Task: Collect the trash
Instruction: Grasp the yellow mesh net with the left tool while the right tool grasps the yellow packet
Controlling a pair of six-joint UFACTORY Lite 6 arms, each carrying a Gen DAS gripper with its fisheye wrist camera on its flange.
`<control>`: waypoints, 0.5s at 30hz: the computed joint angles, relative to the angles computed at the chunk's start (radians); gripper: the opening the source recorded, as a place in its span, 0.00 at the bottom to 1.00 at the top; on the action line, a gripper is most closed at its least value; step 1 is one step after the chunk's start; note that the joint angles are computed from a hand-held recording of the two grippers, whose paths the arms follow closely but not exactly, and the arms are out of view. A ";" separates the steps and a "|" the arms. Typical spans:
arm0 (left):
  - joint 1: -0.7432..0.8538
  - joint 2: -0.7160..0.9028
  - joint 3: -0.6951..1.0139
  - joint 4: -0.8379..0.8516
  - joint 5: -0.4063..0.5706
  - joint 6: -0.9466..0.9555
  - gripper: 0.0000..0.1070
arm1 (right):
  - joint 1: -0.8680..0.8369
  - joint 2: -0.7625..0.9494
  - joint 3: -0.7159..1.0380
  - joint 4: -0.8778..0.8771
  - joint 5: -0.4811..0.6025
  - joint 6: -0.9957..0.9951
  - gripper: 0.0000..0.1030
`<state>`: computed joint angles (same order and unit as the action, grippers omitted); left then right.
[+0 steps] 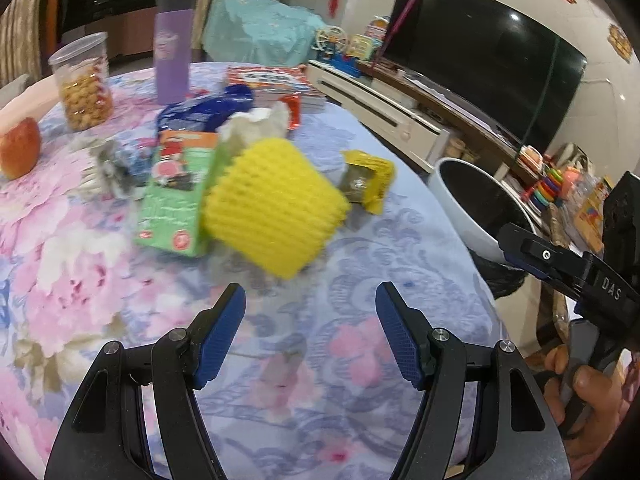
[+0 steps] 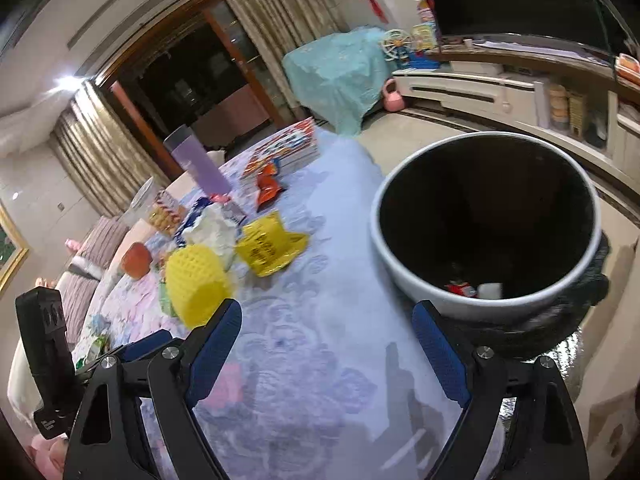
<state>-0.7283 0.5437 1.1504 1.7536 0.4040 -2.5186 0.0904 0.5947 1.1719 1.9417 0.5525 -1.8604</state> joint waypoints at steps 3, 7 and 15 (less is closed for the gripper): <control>0.021 -0.014 -0.034 0.031 0.002 -0.041 0.64 | 0.037 0.008 0.011 0.019 -0.011 -0.009 0.86; 0.042 -0.016 -0.049 0.068 -0.001 -0.080 0.64 | 0.076 0.041 0.057 0.018 -0.031 0.010 0.86; 0.085 0.015 -0.015 0.129 -0.042 -0.139 0.64 | 0.126 0.134 0.189 -0.028 -0.048 0.092 0.86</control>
